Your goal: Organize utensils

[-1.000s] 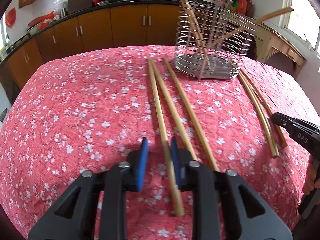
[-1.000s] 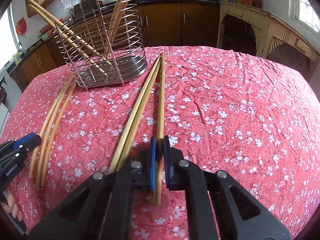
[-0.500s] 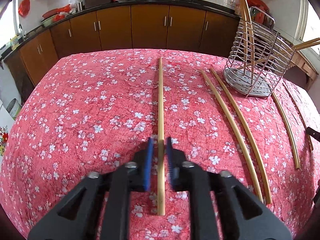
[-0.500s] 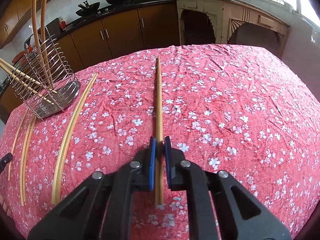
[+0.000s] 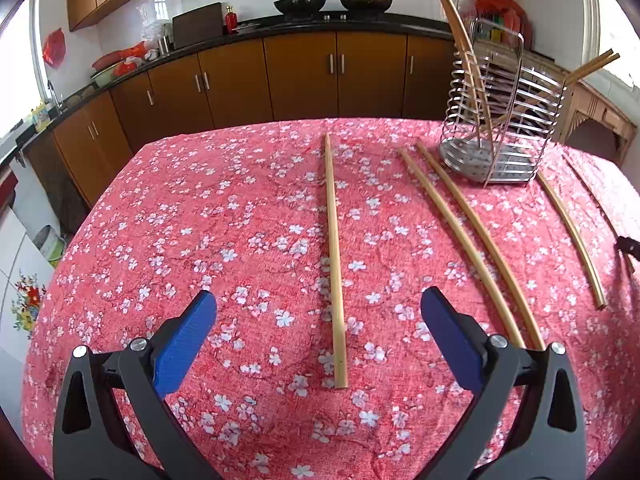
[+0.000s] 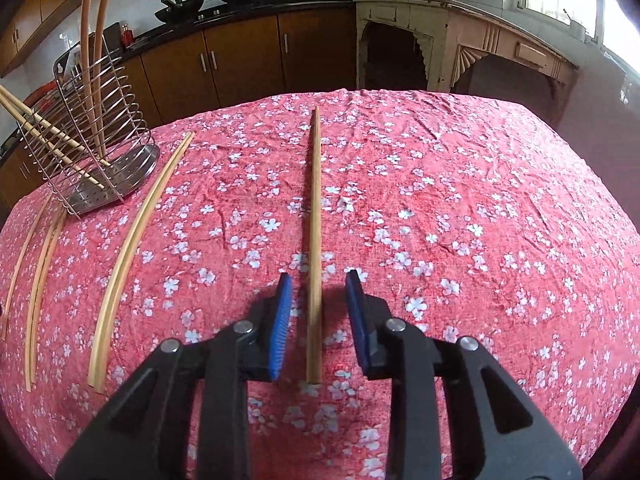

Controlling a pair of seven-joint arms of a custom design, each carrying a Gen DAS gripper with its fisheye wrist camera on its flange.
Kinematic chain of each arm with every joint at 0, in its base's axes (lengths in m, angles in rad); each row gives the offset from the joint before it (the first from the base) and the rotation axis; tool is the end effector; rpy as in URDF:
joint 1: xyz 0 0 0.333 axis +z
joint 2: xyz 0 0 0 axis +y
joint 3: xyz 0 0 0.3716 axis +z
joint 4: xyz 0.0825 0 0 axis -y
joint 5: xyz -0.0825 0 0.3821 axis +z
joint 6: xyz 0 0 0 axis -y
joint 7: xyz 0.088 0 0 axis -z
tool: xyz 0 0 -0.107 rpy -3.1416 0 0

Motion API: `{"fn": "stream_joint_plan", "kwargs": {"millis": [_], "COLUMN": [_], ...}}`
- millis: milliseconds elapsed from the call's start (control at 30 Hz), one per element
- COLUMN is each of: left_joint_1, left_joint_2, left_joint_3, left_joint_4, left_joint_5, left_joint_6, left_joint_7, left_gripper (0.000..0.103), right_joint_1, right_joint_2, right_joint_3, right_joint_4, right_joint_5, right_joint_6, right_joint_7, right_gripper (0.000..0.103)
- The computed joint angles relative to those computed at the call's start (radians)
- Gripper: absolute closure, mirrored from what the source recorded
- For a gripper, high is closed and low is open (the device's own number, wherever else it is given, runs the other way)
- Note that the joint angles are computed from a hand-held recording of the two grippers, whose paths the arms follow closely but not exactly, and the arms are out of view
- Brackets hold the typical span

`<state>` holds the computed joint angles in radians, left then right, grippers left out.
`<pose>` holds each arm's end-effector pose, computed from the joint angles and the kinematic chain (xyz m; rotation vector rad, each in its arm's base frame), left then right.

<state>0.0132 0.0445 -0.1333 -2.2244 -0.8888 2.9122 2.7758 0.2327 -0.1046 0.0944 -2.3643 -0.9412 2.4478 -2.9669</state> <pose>0.5664 -0.0195 0.4679 -1.2968 2.2230 -0.7999 0.4709 0.1600 0.4433 -1.1044 2.4538 -0.8433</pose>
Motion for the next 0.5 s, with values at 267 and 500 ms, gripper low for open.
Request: {"fn": "stream_joint_plan", "kwargs": {"millis": [267, 500], "left_joint_1": [0.043, 0.03], "left_joint_2": [0.028, 0.026], "left_joint_3": [0.014, 0.019], "left_joint_4": [0.064, 0.056], "left_joint_5": [0.149, 0.264], "left_joint_6": [-0.199, -0.187], "left_joint_7": [-0.127, -0.199], "left_gripper": [0.002, 0.002], "right_joint_1": [0.003, 0.0], "right_joint_2": [0.005, 0.011], "right_joint_3": [-0.002, -0.007], "right_joint_4": [0.005, 0.007], "right_joint_5": [0.0, 0.002], "right_joint_6": [0.003, 0.039], "right_joint_7": [0.001, -0.051], "right_gripper": [0.073, 0.05]}}
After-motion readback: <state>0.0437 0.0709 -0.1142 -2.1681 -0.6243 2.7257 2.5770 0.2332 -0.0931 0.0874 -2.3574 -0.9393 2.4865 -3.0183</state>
